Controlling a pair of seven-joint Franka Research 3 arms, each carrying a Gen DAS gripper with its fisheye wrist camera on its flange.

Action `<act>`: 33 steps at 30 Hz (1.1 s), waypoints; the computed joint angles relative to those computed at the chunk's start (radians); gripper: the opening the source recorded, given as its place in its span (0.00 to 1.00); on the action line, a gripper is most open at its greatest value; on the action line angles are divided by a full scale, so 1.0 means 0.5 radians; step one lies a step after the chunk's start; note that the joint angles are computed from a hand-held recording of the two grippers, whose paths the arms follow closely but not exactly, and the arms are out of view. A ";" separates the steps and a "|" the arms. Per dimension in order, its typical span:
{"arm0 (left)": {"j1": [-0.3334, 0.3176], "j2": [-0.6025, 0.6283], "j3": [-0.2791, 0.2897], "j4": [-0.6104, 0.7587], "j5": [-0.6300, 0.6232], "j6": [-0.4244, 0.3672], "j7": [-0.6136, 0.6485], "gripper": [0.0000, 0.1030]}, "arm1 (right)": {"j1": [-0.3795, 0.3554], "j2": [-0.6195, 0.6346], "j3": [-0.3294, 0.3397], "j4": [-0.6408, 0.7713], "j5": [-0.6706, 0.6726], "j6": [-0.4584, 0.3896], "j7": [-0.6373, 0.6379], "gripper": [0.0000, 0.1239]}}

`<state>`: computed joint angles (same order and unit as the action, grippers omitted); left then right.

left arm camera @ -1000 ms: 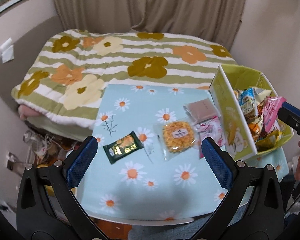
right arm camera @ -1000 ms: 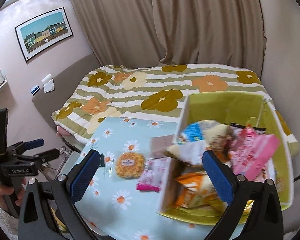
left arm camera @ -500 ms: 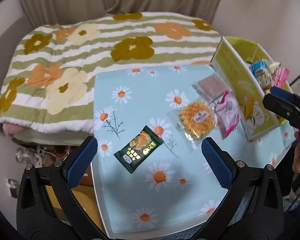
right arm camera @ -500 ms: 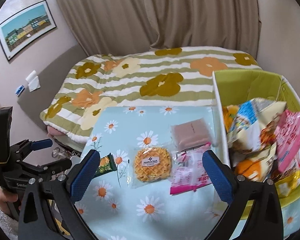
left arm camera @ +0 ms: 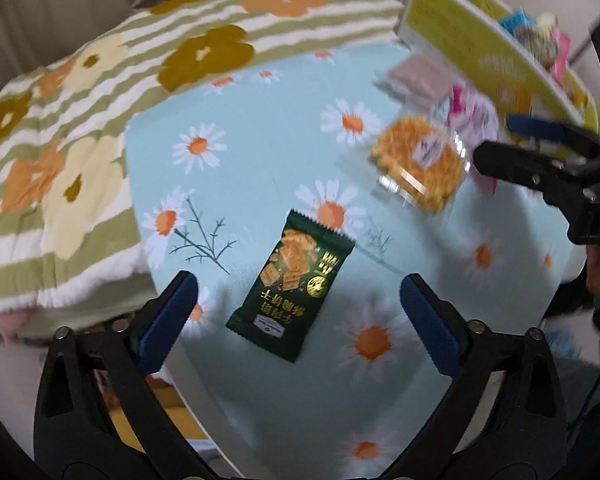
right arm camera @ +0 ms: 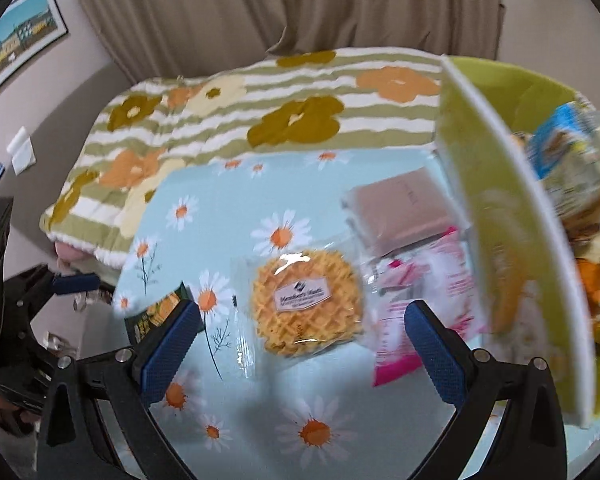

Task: Organize snacks
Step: 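Move both tools back over the green cracker packet and waffle packet, then grasp the green cracker packet with the left tool while the right tool grasps the waffle packet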

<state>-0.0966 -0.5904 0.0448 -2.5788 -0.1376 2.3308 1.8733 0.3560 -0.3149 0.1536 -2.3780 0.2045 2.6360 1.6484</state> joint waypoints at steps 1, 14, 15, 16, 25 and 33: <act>-0.008 0.018 0.009 -0.004 0.007 0.002 0.039 0.90 | 0.008 0.025 0.002 0.004 -0.005 0.006 -0.021 0.82; 0.000 0.187 -0.001 -0.021 0.000 0.089 0.331 0.63 | 0.021 0.207 0.006 0.070 -0.139 -0.008 -0.124 0.82; 0.001 0.190 -0.003 -0.018 -0.005 0.089 0.338 0.62 | 0.034 0.223 -0.013 0.085 -0.104 -0.017 -0.174 0.82; 0.001 0.190 -0.005 -0.017 -0.011 0.088 0.344 0.59 | 0.040 0.233 -0.020 0.094 -0.082 -0.021 -0.200 0.82; 0.015 0.193 -0.046 0.009 -0.006 0.054 0.276 0.42 | 0.069 0.353 -0.044 0.215 -0.014 -0.130 -0.521 0.82; 0.036 0.179 -0.044 0.031 -0.019 0.042 0.145 0.42 | 0.061 0.455 -0.017 0.304 -0.204 -0.182 -0.560 0.82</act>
